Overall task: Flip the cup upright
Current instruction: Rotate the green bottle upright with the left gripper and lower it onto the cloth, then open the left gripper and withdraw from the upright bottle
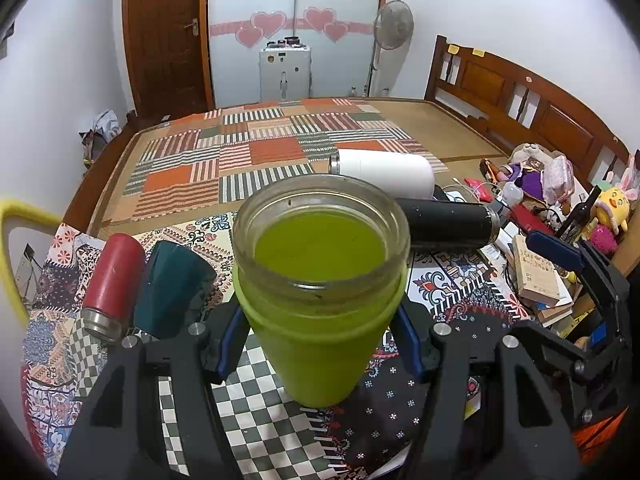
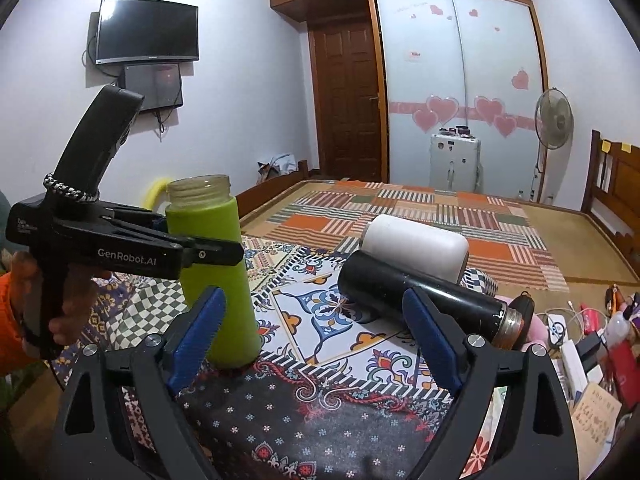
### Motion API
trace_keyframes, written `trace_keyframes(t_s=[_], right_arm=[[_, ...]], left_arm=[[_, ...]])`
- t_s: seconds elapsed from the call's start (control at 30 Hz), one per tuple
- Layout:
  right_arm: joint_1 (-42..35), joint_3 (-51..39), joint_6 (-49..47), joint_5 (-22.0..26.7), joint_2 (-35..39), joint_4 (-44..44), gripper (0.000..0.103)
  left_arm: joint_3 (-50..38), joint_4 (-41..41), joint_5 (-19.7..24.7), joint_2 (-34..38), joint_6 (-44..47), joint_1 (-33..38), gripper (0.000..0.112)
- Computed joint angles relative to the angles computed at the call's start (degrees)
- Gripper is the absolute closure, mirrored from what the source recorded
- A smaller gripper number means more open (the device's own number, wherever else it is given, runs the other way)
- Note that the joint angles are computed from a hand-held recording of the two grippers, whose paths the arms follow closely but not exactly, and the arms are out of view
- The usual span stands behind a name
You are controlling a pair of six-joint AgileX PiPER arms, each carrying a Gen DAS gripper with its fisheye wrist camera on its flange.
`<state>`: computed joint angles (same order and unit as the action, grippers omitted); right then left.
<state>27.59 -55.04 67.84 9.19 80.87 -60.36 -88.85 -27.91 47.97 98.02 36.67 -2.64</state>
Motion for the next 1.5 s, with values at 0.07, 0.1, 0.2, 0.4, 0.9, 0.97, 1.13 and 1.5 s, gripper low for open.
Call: trace_keyframes(t_s=[0.07, 0.1, 0.2, 0.4, 0.9, 0.97, 1.13, 1.5], right_arm=[[0.0, 0.0, -0.3, -0.4, 0.0, 0.6, 0.014], [0.0, 0.0, -0.8, -0.4, 0.0, 1.2, 0.014], [0.1, 0.0, -1.8, -0.6, 0.1, 2.8, 0.014], [0.9, 0.2, -2.1, 0.5, -0.5, 3.8, 0.014], [15.1, -0.1, 11.6, 17.7, -10.1, -8.4, 0.014], [18.7, -0.5, 13.7, 21.4, -11.2, -10.2, 0.014], [30.6, -0.9, 20.7, 33.8, -13.8, -17.3, 0.014], [43.9, -2.0, 27.2, 50.8, -11.3, -25.4, 0.000]], left_arm=[[1.4, -0.6, -0.8, -0.8, 0.7, 0.1, 0.049], [2.1, -0.6, -1.3, -1.2, 0.8, -0.1, 0.049], [5.1, -1.3, -3.4, -3.1, 2.2, 0.0, 0.049], [5.0, -0.2, -3.3, -3.1, -0.2, 0.0, 0.044], [19.7, -18.8, -0.7, -23.6, 14.8, 13.2, 0.038], [22.0, -22.9, 0.4, -27.9, 17.6, 16.7, 0.038], [28.0, -32.2, 3.3, -37.3, 24.8, 25.7, 0.038], [39.1, -46.2, 11.9, -52.4, 37.0, 43.8, 0.024]])
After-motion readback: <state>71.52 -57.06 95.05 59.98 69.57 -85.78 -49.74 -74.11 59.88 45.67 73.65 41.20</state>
